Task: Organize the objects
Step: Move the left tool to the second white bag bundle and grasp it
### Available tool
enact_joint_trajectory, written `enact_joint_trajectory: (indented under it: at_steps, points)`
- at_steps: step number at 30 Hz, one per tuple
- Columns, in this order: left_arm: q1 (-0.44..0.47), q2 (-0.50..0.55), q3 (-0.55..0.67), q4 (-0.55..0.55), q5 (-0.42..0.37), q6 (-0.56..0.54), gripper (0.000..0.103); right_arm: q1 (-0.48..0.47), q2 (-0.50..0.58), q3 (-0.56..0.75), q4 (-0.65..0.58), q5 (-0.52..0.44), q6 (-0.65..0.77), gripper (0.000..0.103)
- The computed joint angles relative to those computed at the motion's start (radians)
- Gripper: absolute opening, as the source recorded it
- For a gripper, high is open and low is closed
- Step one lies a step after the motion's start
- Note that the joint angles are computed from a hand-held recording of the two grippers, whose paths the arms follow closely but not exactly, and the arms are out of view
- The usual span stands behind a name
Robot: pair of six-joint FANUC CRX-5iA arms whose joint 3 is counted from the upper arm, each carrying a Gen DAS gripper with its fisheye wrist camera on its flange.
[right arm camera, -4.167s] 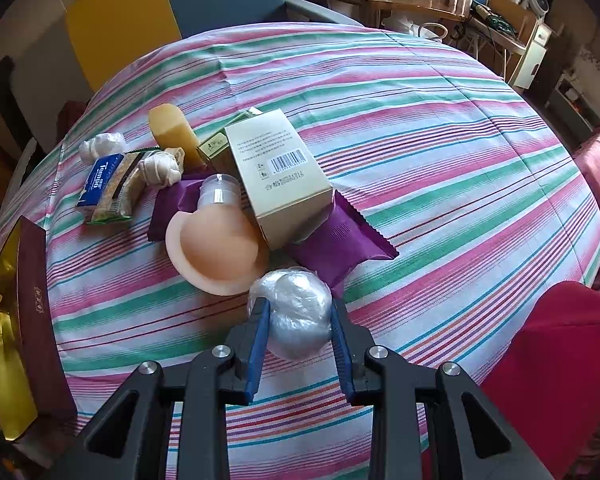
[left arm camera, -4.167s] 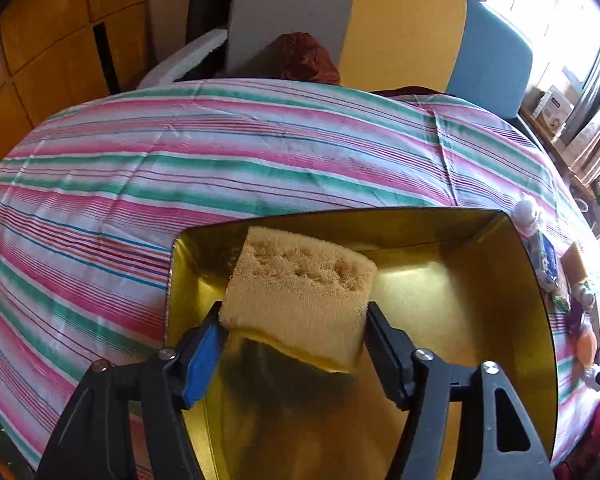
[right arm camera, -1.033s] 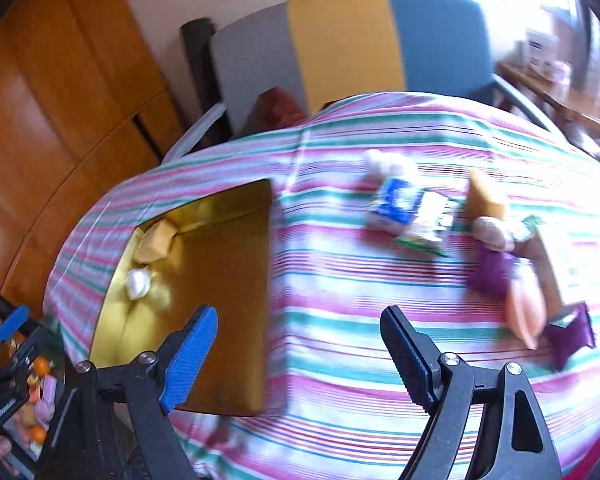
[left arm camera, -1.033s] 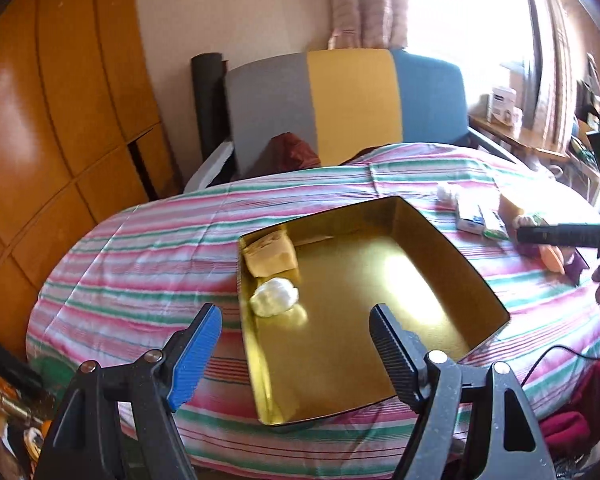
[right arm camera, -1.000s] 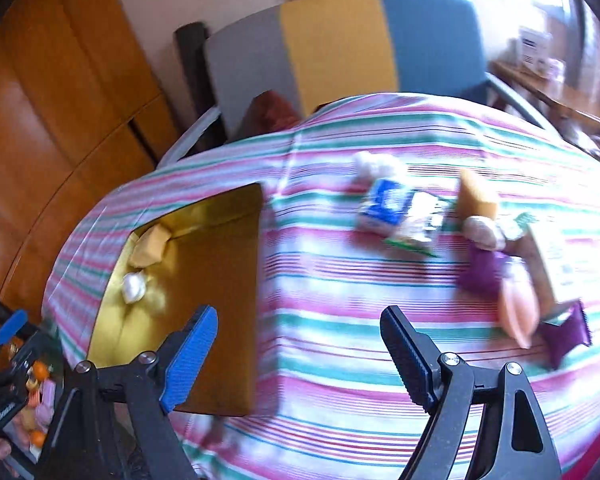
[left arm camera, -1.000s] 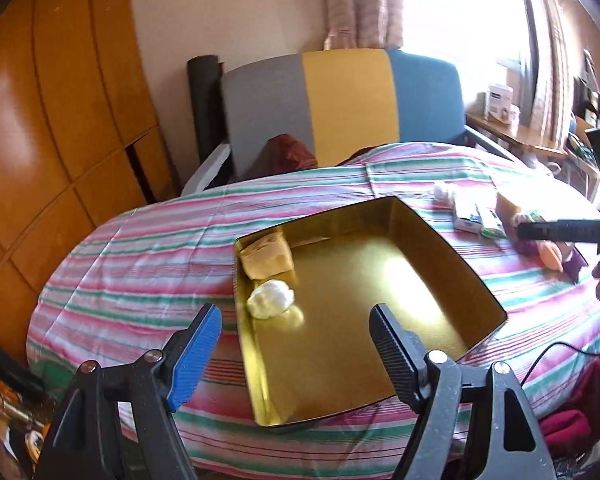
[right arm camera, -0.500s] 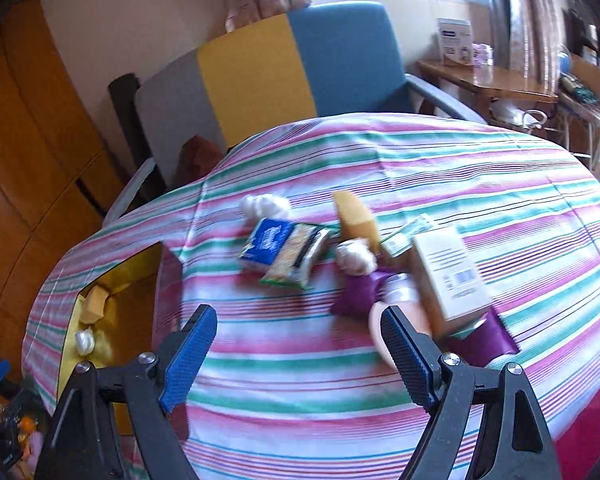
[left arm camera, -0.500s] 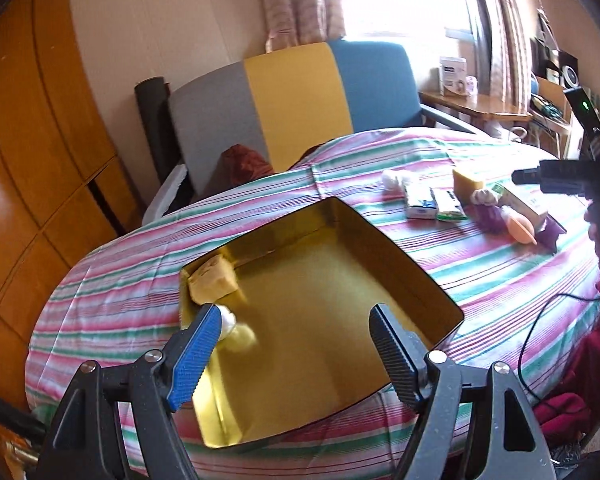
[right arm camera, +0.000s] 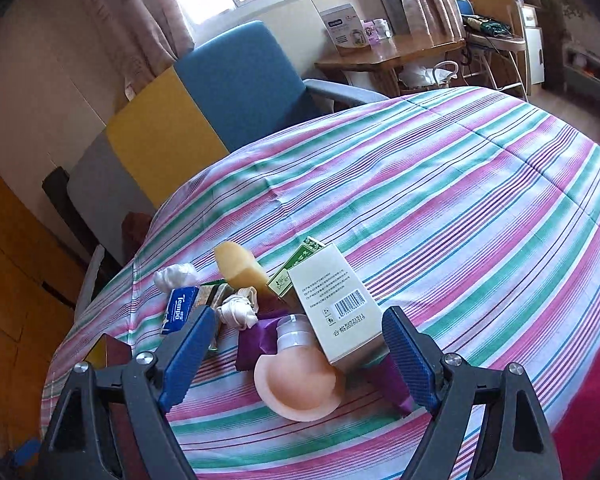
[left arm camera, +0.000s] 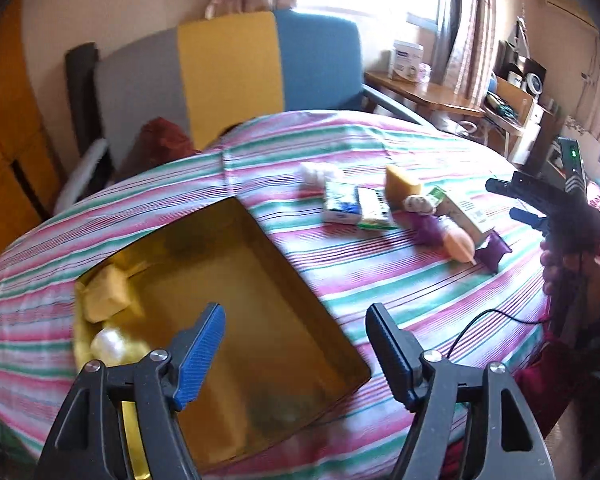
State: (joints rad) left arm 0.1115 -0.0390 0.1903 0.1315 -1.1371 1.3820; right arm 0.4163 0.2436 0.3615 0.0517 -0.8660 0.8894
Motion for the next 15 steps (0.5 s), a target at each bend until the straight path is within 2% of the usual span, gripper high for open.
enact_joint_trajectory:
  at_steps: [3,7,9,15]
  points:
    - [-0.014,0.080,0.069,0.035,-0.032,0.003,0.070,-0.009,0.002,0.008,-0.041,0.000,0.007,0.088]
    - [-0.046,0.199,0.201,0.010,-0.079,0.026,0.066,-0.024,0.006,0.023,-0.093,-0.013,0.020,0.088]
    - [-0.049,0.274,0.290,0.015,-0.130,0.049,0.062,-0.028,0.008,0.030,-0.118,-0.024,0.034,0.088]
    - [-0.034,0.512,0.574,0.096,-0.251,0.141,0.062,-0.031,0.014,0.049,-0.160,-0.042,0.083,0.089]
